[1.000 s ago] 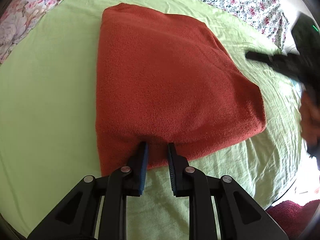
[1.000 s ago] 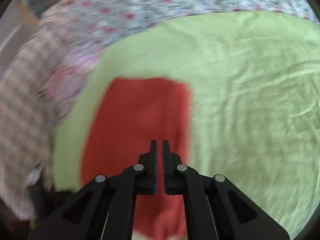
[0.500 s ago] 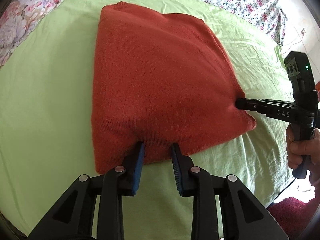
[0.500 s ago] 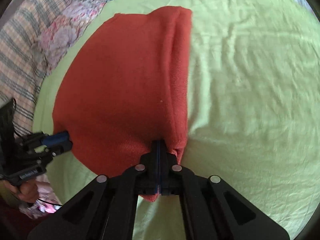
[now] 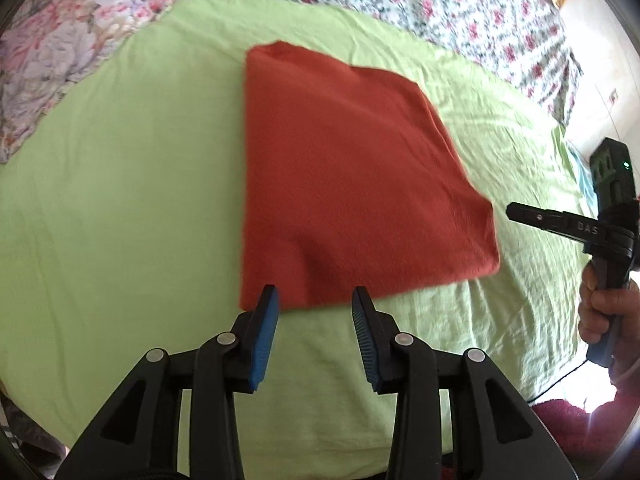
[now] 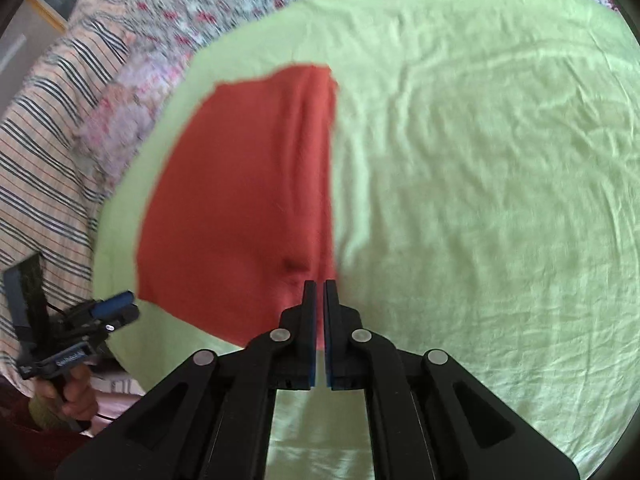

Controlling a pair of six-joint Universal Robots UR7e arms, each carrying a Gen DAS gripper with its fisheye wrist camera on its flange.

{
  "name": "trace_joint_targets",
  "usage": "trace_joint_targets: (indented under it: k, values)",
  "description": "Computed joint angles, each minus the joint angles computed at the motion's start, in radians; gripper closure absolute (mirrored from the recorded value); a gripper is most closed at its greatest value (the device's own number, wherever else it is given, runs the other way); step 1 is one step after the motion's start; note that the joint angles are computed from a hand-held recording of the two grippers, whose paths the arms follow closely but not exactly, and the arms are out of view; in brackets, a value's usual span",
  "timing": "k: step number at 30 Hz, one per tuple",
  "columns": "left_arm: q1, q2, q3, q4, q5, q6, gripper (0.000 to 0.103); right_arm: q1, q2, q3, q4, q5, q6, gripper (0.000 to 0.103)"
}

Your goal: Fold small clothes

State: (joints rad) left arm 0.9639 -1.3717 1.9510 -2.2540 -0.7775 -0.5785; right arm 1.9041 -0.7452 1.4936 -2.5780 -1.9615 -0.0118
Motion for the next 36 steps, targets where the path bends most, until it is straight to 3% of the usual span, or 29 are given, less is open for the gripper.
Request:
trace_joint_targets:
  k: [3, 5, 6, 7, 18, 21, 25, 29, 31, 36]
  values:
    - [0.013, 0.012, -0.025, 0.001, 0.018, -0.004, 0.064, 0.01, 0.017, -0.025, -0.01, 0.028, -0.021, 0.097]
    - [0.028, 0.017, -0.041, -0.009, 0.022, -0.004, 0.062, 0.013, 0.04, -0.055, -0.005, 0.028, -0.024, 0.085]
    - [0.035, 0.016, -0.046, -0.016, 0.022, -0.006, 0.061, 0.012, 0.054, -0.075, 0.0, 0.028, -0.02, 0.071]
    - [0.044, 0.019, -0.055, -0.019, 0.024, -0.003, 0.06, 0.012, 0.071, -0.097, 0.002, 0.028, -0.016, 0.064]
    - [0.137, 0.087, -0.146, -0.056, -0.036, 0.074, 0.055, -0.012, 0.273, -0.434, 0.105, -0.02, 0.011, 0.064]
    - [0.148, 0.105, -0.159, -0.052, -0.059, 0.081, 0.054, -0.03, 0.331, -0.533, 0.185, -0.013, 0.036, 0.088]
    - [0.15, 0.139, -0.172, -0.023, -0.036, 0.1, 0.048, -0.023, 0.376, -0.584, 0.156, -0.076, -0.003, 0.093]
    - [0.164, 0.137, -0.168, -0.048, -0.058, 0.085, 0.045, -0.027, 0.374, -0.56, 0.112, -0.075, -0.02, 0.092]
    - [0.162, 0.13, -0.16, -0.058, -0.06, 0.076, 0.045, -0.027, 0.363, -0.545, 0.1, -0.074, -0.012, 0.082]
    - [0.131, 0.115, -0.133, -0.051, -0.009, 0.051, 0.045, -0.017, 0.258, -0.379, -0.033, -0.053, -0.009, 0.077]
